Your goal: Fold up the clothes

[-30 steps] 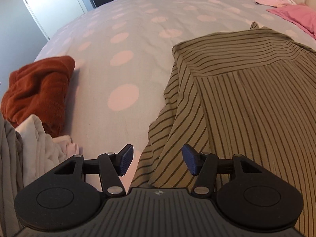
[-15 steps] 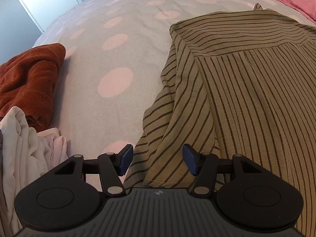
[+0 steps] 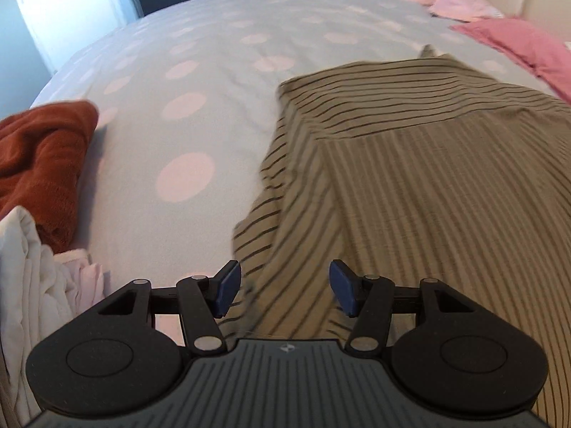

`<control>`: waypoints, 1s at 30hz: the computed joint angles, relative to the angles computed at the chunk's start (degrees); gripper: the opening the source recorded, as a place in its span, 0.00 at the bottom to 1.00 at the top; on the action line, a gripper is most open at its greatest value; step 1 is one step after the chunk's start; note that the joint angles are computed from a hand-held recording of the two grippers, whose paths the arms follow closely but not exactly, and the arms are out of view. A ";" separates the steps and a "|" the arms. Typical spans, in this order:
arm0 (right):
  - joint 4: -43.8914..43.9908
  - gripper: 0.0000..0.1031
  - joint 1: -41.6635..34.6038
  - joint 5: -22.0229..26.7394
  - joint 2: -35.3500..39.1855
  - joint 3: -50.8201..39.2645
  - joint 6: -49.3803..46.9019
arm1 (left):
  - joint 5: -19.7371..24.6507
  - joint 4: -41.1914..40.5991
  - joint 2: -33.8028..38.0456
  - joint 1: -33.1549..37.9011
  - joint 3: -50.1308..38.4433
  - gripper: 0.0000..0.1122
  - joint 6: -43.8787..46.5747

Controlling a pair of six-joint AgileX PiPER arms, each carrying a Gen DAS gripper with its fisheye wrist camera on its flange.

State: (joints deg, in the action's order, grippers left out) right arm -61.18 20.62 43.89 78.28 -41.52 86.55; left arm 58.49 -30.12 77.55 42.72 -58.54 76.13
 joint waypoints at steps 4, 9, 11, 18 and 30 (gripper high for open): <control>1.04 0.27 3.92 0.97 -1.54 0.62 -1.91 | -9.32 4.94 -6.09 -4.33 7.50 0.47 -0.31; 1.95 0.34 11.21 2.66 -1.33 -1.01 -4.55 | -12.34 7.09 -3.50 -3.74 7.84 0.40 -2.51; 2.15 0.37 13.42 3.13 -0.88 -1.91 -5.38 | -11.08 7.00 -2.34 -2.98 7.09 0.14 -1.63; 3.29 0.40 17.65 4.96 2.35 -4.80 -8.80 | -10.44 7.88 -3.72 -4.47 0.80 0.01 -9.23; 3.96 0.40 13.50 3.84 5.15 -3.98 -9.90 | -18.53 51.40 14.91 -19.04 -23.68 0.01 -64.50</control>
